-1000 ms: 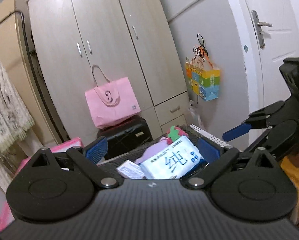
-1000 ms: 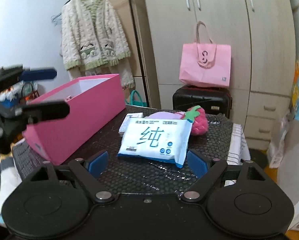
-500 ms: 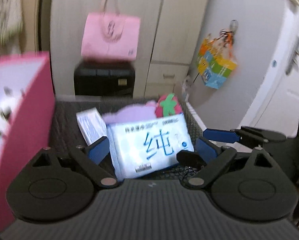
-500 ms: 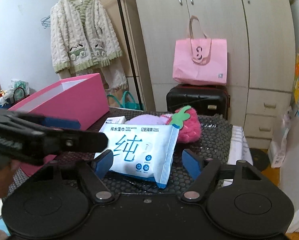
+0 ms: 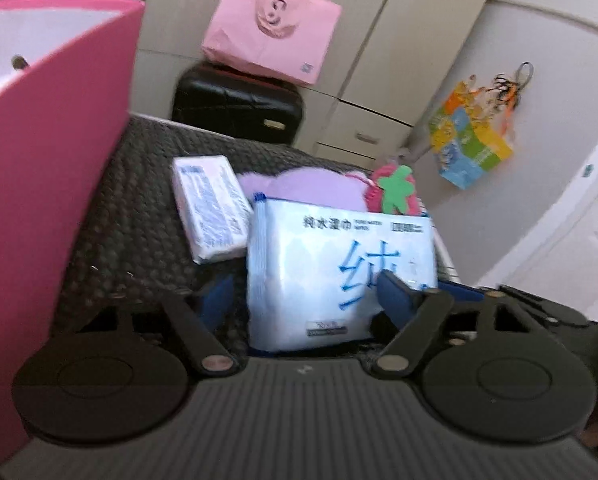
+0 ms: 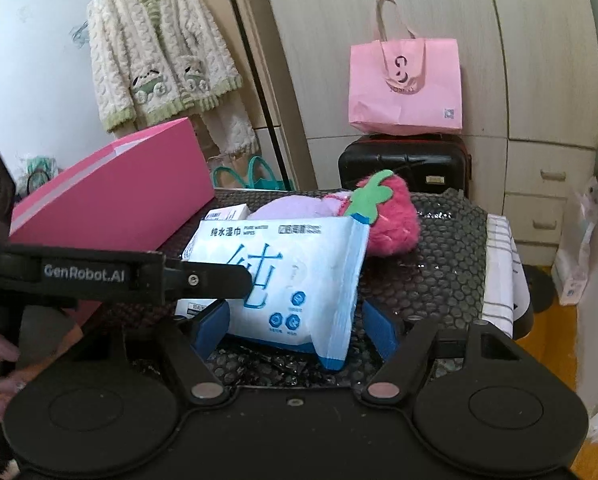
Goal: Organize soft objects
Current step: 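Lift the wipes pack with the left gripper and lower it into the shoebox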
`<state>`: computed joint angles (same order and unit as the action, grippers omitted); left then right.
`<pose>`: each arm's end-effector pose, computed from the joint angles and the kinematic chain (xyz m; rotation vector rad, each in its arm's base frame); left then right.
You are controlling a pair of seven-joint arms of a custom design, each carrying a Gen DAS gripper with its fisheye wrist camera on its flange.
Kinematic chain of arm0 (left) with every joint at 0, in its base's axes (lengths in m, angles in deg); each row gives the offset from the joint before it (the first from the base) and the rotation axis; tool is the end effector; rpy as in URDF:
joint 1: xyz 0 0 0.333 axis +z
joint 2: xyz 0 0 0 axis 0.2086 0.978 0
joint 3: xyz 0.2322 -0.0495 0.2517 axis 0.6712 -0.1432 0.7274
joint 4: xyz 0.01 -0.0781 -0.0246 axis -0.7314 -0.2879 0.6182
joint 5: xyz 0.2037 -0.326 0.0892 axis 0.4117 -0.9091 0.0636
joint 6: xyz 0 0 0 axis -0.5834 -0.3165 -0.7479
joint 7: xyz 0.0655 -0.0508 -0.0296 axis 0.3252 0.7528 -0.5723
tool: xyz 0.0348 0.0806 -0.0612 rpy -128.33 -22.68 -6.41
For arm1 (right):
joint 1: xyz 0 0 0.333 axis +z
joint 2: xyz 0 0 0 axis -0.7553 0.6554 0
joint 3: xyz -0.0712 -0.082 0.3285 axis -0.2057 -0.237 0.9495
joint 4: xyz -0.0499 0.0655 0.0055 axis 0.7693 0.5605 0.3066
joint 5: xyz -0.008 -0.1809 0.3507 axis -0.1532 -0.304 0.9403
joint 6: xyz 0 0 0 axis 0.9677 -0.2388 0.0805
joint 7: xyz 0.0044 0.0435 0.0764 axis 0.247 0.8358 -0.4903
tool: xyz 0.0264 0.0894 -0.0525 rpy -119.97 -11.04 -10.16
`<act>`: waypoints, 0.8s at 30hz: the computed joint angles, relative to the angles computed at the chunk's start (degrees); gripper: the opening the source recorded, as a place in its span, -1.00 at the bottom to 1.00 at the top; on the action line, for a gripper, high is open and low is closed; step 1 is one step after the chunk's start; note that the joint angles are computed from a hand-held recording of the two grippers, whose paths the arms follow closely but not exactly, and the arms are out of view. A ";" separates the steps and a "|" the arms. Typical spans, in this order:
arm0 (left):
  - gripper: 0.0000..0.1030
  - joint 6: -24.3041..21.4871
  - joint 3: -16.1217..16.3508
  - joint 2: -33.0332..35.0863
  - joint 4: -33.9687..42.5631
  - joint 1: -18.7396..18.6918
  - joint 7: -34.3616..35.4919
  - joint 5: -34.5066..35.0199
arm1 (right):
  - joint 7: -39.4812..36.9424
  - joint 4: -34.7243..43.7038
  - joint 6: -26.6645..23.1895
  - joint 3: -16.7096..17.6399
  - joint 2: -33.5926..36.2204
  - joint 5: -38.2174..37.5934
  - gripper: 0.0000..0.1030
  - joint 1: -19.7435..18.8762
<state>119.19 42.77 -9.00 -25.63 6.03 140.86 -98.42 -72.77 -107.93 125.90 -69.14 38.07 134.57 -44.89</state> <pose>0.7157 -0.2755 0.4485 -1.7645 1.9563 -1.2945 0.6700 0.0769 0.4282 -1.7069 1.3371 -0.4594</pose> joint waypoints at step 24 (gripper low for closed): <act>0.11 -3.04 -10.85 -8.91 -10.77 8.91 16.46 -13.18 | -0.15 -10.21 12.01 0.27 -9.07 -0.23 0.30 6.53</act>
<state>116.16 31.92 -17.92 -36.40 14.94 157.32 -111.59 -72.92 -118.15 137.90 -68.87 29.00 134.35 -38.36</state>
